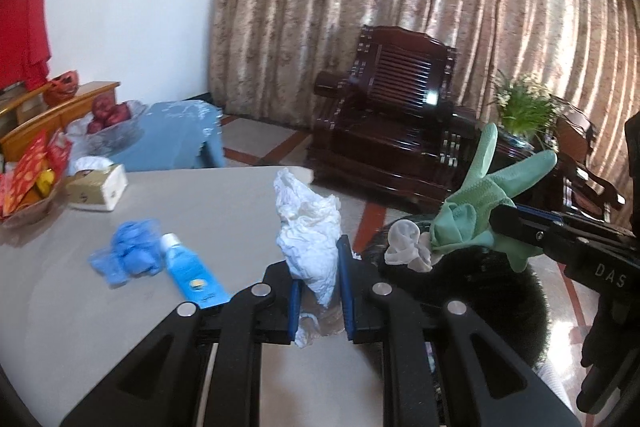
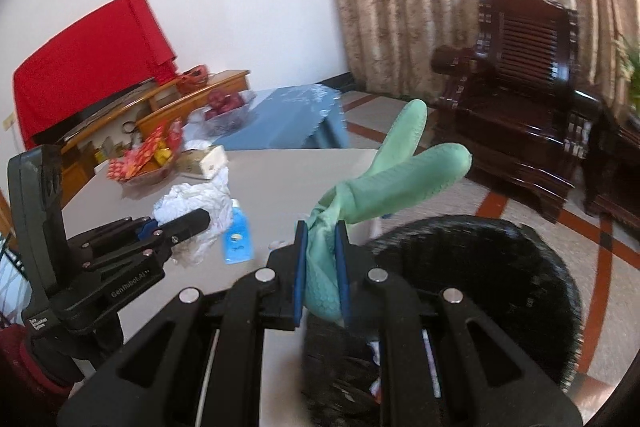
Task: Collect trash
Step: 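Carry the tissue and glove over the bin and open both grippers, then move both grippers back to the blue bag and blue tube on the table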
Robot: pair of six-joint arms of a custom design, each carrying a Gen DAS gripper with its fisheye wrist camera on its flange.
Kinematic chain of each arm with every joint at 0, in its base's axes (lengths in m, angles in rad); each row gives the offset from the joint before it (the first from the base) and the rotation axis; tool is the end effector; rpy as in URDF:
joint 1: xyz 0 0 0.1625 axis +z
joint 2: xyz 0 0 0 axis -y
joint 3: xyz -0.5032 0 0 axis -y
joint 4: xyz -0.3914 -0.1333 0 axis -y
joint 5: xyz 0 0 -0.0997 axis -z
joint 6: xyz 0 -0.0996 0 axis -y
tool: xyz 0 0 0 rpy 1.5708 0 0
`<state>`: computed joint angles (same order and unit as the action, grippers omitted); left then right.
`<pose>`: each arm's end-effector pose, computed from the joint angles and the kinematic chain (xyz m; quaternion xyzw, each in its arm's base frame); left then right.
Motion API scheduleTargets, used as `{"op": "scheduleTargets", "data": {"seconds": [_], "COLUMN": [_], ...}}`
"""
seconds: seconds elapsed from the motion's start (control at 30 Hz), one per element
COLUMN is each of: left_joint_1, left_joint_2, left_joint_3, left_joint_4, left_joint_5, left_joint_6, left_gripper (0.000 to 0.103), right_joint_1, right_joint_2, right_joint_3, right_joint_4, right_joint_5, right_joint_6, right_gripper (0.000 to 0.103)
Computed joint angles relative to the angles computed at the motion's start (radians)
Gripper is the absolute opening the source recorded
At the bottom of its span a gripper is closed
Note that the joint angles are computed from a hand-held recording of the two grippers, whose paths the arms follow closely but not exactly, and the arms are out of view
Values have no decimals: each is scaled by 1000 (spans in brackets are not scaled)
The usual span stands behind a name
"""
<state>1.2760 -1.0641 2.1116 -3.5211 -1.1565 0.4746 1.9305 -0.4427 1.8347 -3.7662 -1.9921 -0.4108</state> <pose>-0.0006 -0.5988 0.2852 0.2473 0.8499 -0.4086 0.2226 0.3186 -0.5842 0.0016 0.2625 -0.8648 0.3773 0.2022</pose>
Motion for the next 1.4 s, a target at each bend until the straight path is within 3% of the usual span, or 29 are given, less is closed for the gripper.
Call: {"op": "scheduleTargets", "data": {"seconds": [0.43,0.87,0.97,1.03,1.13,1.17,1.2,1.23,1.27,1.4], "left_joint_1": [-55,-63,-63,-58,-53,-50,-49,-45,-44,-33], "left_joint_2": [136,257,264,259,249,240,234,224,218,182], "left_joint_3": [-35,-108,-113,-118,-112,-108,-106,-100,-97,-83], "left_joint_4": [35,100,113,134,130,129,125,111,103,82], "left_joint_5": [-40,-24,-27,-37,-50,-53,-54,-58,-61,-47], "left_joint_6": [-12,-9,-15,-21,-26,-29,-30,-33,-36,-31], "left_gripper": [16,19,25,42,52,56,67,76,79,87], "right_joint_1": [-79,-171,-178,-182,-182,-181,-179,-177,-174,-161], "right_joint_2": [-46,-20,-19,-18,-18,-19,-19,-19,-18,-30], "right_joint_3": [126,99,90,89,96,101,106,109,116,129], "right_joint_4": [-141,-97,-82,-87,-112,-125,-146,-161,-191,-166], "right_joint_5": [-111,-161,-188,-196,-211,-210,-210,-210,-204,-180], "right_joint_6": [-2,13,24,32,38,42,49,55,64,132], "right_gripper": [12,14,24,29,42,55,77,88,98,98]}}
